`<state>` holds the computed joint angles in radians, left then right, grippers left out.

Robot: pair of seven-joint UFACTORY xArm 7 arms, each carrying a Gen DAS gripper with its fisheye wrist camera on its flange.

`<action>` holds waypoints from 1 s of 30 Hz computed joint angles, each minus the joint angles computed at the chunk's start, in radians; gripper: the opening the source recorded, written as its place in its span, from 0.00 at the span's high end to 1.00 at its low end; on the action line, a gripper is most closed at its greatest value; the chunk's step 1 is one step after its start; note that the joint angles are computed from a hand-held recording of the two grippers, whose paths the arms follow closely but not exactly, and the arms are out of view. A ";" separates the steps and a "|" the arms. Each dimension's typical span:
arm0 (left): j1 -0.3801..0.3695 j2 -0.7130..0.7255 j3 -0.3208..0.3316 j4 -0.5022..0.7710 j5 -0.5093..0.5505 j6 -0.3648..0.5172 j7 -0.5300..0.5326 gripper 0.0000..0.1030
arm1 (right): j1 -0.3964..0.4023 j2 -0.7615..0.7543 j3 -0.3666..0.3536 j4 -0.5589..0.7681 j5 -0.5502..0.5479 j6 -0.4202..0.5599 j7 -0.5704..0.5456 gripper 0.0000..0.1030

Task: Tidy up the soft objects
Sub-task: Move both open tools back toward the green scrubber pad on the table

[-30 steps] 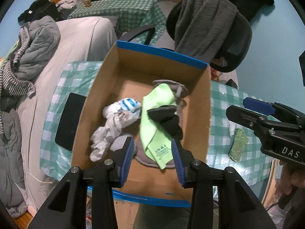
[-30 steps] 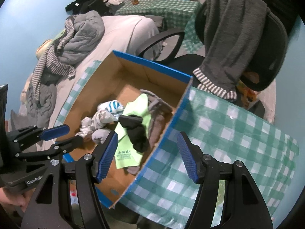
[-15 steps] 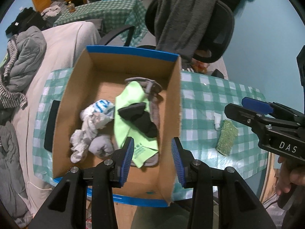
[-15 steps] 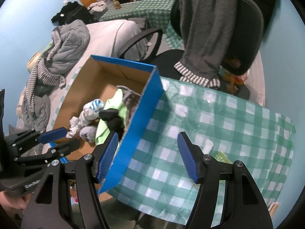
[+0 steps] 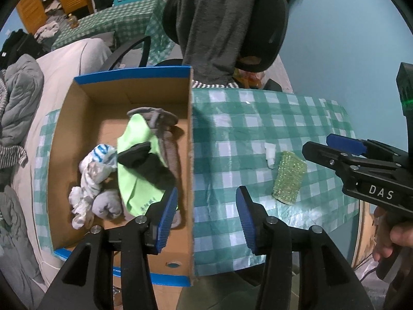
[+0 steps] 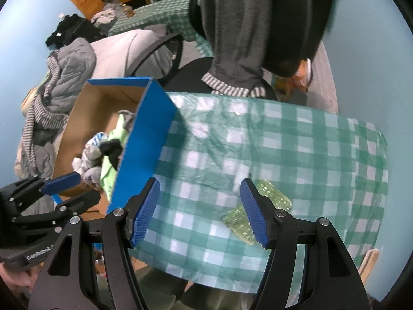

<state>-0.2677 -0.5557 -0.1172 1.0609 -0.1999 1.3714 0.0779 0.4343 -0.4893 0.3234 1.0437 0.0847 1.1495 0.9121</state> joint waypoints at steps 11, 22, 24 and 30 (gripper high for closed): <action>-0.049 0.061 -0.061 -0.001 0.021 -0.016 -0.022 0.47 | -0.013 -0.127 -0.028 -0.138 0.051 0.040 0.032 0.37; -0.099 0.136 -0.106 0.009 0.074 -0.044 -0.049 0.36 | -0.017 -0.223 -0.052 -0.291 0.147 0.017 0.095 0.37; -0.106 0.152 -0.110 0.010 0.082 -0.046 -0.057 0.36 | -0.018 -0.222 -0.053 -0.302 0.153 0.015 0.101 0.37; -0.125 0.189 -0.119 0.008 0.105 -0.063 -0.071 0.36 | -0.016 -0.199 -0.056 -0.326 0.158 0.010 0.104 0.37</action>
